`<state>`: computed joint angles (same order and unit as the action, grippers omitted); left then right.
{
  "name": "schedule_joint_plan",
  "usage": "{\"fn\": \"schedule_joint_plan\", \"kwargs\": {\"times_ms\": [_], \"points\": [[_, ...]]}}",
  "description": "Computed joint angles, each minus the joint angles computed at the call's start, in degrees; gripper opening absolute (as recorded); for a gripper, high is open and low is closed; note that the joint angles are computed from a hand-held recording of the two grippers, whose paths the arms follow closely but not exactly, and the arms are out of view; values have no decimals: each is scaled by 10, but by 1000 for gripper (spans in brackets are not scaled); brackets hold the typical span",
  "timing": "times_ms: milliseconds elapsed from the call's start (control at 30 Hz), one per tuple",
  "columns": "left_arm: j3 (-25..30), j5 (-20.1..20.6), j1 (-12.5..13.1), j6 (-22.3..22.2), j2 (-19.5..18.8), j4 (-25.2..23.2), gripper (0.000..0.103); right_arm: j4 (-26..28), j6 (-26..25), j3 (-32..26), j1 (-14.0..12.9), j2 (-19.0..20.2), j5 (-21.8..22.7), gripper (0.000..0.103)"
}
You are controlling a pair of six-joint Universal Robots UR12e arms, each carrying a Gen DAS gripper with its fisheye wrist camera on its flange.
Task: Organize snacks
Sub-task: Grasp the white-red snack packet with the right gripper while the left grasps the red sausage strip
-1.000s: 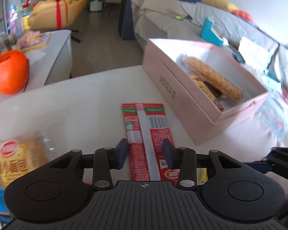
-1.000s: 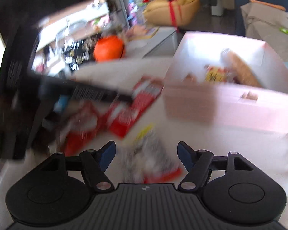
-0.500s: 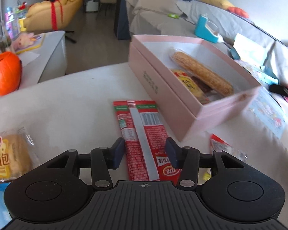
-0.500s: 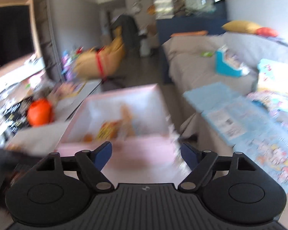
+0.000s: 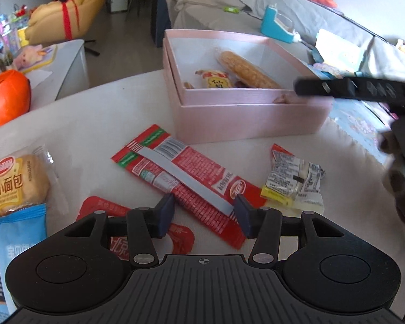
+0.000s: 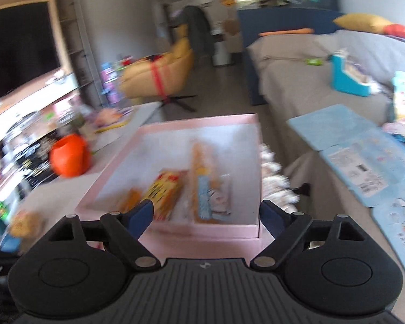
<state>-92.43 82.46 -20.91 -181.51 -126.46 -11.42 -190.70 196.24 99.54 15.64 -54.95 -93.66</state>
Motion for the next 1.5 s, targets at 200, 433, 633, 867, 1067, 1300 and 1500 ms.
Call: {"fn": "schedule_joint_plan", "kwargs": {"times_ms": [200,433,633,867,1067,1300,1500], "points": [[20,18,2,-100,-14,10,53,15,-36,28,13,-16,30,87],[34,52,4,-144,-22,11,52,52,-90,26,39,-9,17,87],[30,43,11,-164,-18,20,52,65,-121,6,46,2,23,87],[82,127,-9,-90,-44,-33,62,64,-142,3,57,9,0,87],[44,83,1,-57,-30,10,58,59,-106,22,50,-1,2,87],[-27,13,4,-44,9,42,57,48,-63,51,40,-18,-10,87],[-59,-36,-2,-21,24,57,56,61,-81,57,42,-24,-30,87]]}}
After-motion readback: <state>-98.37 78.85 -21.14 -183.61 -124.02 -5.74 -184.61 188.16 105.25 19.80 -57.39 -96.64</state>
